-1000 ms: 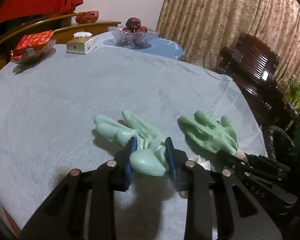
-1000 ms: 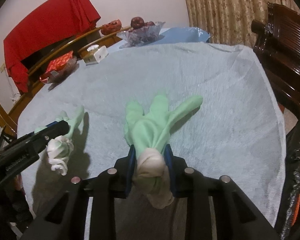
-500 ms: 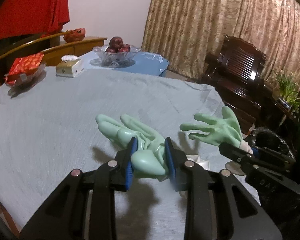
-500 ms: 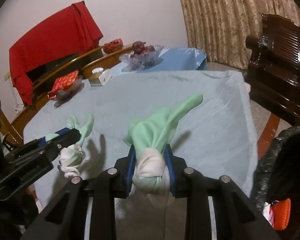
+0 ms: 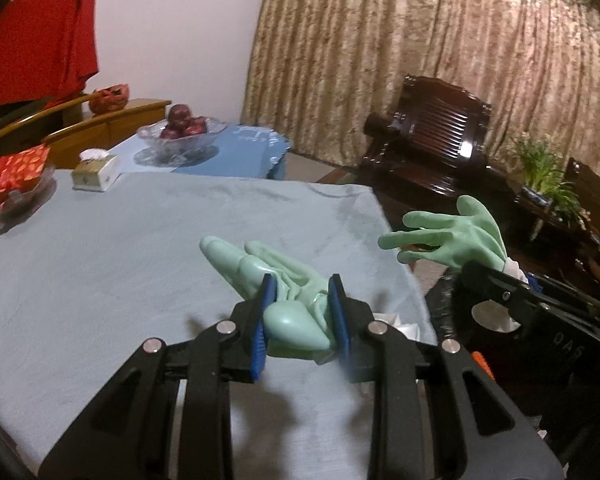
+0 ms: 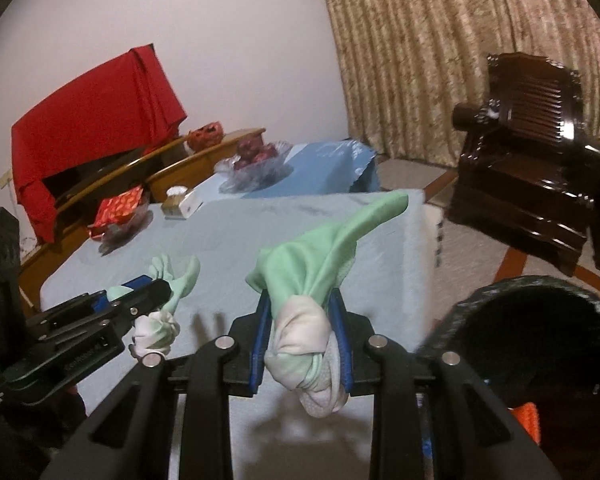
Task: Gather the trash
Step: 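Carry both green gloves over the black bin while both tools open to drop them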
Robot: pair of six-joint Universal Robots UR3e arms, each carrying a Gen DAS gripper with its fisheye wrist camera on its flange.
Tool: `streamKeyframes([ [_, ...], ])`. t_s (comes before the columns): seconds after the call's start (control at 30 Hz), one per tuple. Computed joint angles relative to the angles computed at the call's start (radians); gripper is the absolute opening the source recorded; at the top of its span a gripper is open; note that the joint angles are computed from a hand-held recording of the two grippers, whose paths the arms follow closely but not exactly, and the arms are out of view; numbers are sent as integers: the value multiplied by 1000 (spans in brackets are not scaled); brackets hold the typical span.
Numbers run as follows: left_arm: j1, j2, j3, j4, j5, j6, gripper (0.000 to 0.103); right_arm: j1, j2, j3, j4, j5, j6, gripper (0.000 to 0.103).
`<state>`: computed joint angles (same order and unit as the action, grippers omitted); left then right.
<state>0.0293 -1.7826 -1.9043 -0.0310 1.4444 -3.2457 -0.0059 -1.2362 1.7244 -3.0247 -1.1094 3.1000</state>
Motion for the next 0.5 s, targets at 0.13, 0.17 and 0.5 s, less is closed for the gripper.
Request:
streamKeyframes([
  [0.13, -62, -43, 74, -14, -3, -9, 26, -80, -81, 87, -11, 25, -16, 28],
  [0.17, -82, -57, 97, -18, -5, -12, 26, -103, -102, 112, -15, 29, -20, 28],
  [0.5, -257, -249, 371, -79, -19, -26, 25, -343, -276, 307, -2, 68, -87, 28],
])
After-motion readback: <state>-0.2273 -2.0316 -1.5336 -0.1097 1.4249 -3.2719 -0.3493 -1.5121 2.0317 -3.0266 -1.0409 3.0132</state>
